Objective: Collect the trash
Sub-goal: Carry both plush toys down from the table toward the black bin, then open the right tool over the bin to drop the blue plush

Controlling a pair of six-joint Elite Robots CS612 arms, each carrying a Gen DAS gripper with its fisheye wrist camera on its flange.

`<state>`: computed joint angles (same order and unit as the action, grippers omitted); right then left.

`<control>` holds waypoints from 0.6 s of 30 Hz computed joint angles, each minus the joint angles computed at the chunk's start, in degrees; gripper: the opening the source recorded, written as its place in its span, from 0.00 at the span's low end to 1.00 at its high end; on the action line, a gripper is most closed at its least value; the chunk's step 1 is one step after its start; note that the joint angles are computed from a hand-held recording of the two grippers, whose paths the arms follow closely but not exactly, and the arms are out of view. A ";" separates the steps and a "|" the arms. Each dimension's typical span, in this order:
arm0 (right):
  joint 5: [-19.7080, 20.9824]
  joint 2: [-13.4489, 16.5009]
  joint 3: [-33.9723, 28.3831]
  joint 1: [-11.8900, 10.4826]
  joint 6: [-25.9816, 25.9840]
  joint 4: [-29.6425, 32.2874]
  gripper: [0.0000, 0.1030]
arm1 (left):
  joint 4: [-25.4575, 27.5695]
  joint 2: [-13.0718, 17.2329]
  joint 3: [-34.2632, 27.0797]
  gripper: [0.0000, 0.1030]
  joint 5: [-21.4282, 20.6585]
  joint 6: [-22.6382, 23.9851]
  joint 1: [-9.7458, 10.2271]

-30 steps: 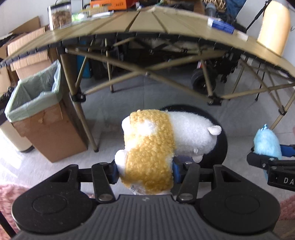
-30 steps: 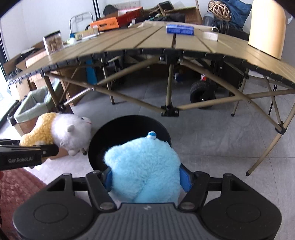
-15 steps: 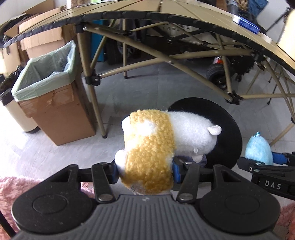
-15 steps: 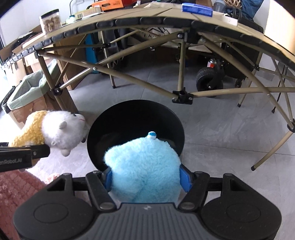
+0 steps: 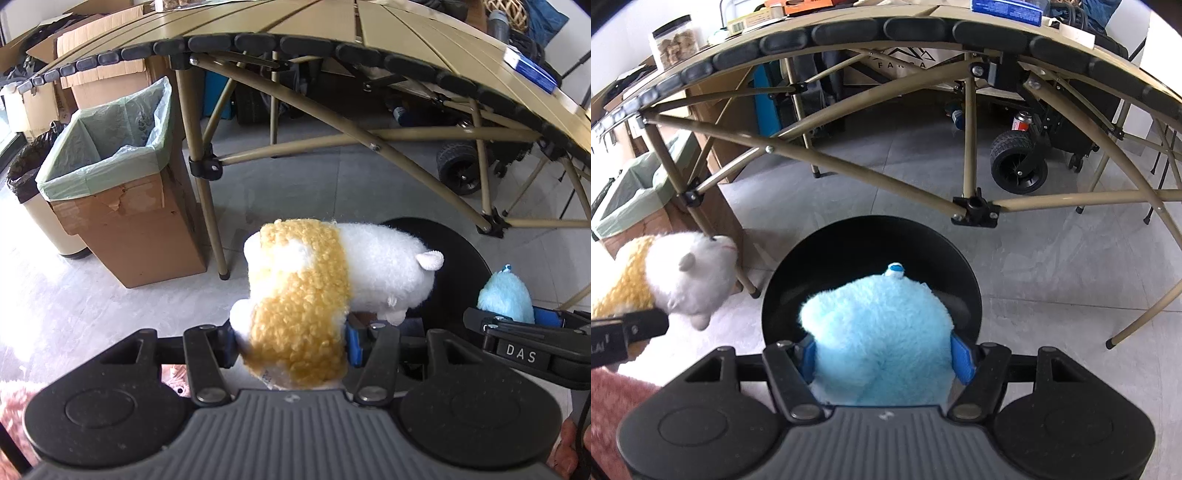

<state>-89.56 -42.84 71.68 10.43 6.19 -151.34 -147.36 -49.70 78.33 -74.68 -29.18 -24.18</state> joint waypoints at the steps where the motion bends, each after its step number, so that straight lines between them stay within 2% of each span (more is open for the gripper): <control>1: 0.05 0.38 -0.61 0.00 0.01 0.27 0.64 | 0.12 0.21 -0.45 0.51 0.22 -0.19 0.07; 9: 0.12 3.75 -6.22 0.25 0.24 3.93 0.65 | 2.55 2.04 -4.30 0.51 1.35 -2.05 0.78; 18: 0.59 6.06 -9.58 0.31 1.17 7.90 0.65 | 5.51 3.20 -6.33 0.51 0.36 -3.60 1.59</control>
<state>-88.97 -36.79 62.10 10.74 7.36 -143.43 -141.85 -46.49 72.00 -74.32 -32.78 -22.59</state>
